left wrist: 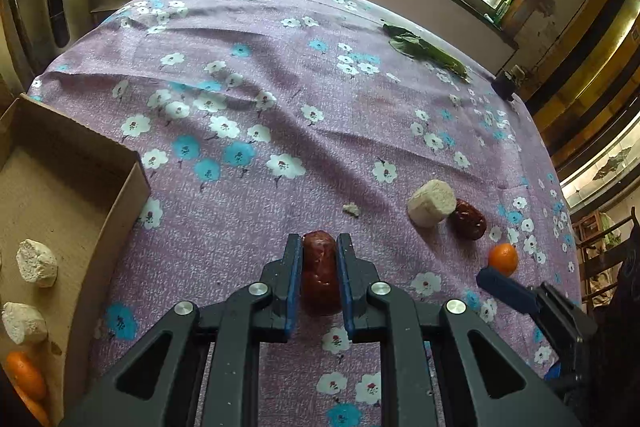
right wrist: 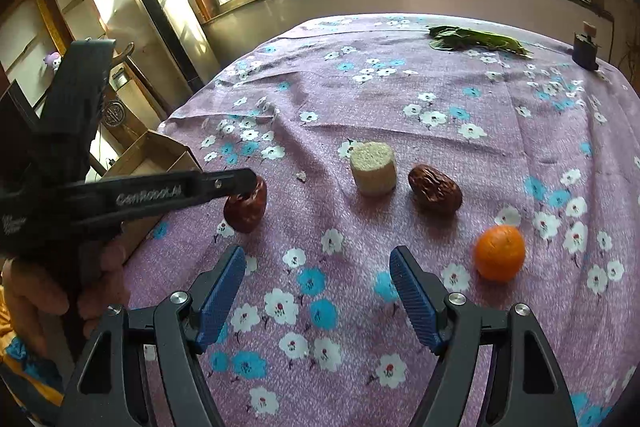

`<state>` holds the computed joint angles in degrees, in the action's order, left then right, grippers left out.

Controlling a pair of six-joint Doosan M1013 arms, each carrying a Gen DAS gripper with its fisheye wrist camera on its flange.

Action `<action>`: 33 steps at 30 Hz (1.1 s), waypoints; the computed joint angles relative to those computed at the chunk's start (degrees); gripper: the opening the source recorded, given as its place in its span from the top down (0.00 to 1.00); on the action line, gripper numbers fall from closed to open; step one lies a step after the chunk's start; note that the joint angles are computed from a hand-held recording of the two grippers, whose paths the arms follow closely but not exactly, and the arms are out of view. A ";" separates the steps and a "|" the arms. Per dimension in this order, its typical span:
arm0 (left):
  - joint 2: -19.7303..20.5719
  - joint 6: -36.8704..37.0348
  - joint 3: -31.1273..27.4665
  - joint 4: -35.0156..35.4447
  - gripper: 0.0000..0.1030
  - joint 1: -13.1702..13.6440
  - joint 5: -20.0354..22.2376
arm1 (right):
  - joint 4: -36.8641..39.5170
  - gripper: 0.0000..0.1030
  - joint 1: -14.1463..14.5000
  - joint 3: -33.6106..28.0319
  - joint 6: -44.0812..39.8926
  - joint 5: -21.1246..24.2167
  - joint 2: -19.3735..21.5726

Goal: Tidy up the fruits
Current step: 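Grasp the white rice cake with the right gripper while the left gripper holds the date, then carry the date and rice cake into the cardboard box and open both grippers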

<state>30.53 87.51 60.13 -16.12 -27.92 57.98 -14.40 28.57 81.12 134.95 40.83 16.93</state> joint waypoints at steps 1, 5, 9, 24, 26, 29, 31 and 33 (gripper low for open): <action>0.15 0.17 -0.17 0.40 0.84 -0.03 0.62 | 0.35 0.23 -0.21 -0.93 -0.90 0.78 0.70; 0.28 1.09 -0.38 1.00 0.82 -0.22 1.69 | 0.75 0.23 -1.00 -3.53 -1.71 2.34 2.92; -0.12 0.00 0.36 4.03 0.57 -0.52 1.06 | -1.21 0.23 -1.38 -4.81 -0.27 4.20 4.04; -2.14 5.72 4.38 7.52 0.72 -1.95 -2.68 | -4.46 0.63 -2.54 -6.81 -0.43 4.99 6.42; -2.55 5.82 5.02 7.82 0.72 -1.91 -3.49 | -2.06 0.63 -2.99 -5.47 -0.70 2.97 5.55; -3.54 5.86 6.17 6.89 0.73 -1.74 -4.98 | -3.38 0.63 -2.53 -4.19 1.01 2.00 4.34; -4.67 6.10 7.46 7.05 0.73 -1.77 -6.46 | -3.71 0.63 -2.09 -3.50 1.78 1.46 3.50; -5.94 6.19 8.97 7.50 0.73 -1.79 -8.04 | -5.24 0.63 -1.29 -2.75 3.42 1.14 2.64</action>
<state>24.59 93.70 69.11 -8.62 -29.71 49.94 -19.64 27.29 78.37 138.37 41.97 19.57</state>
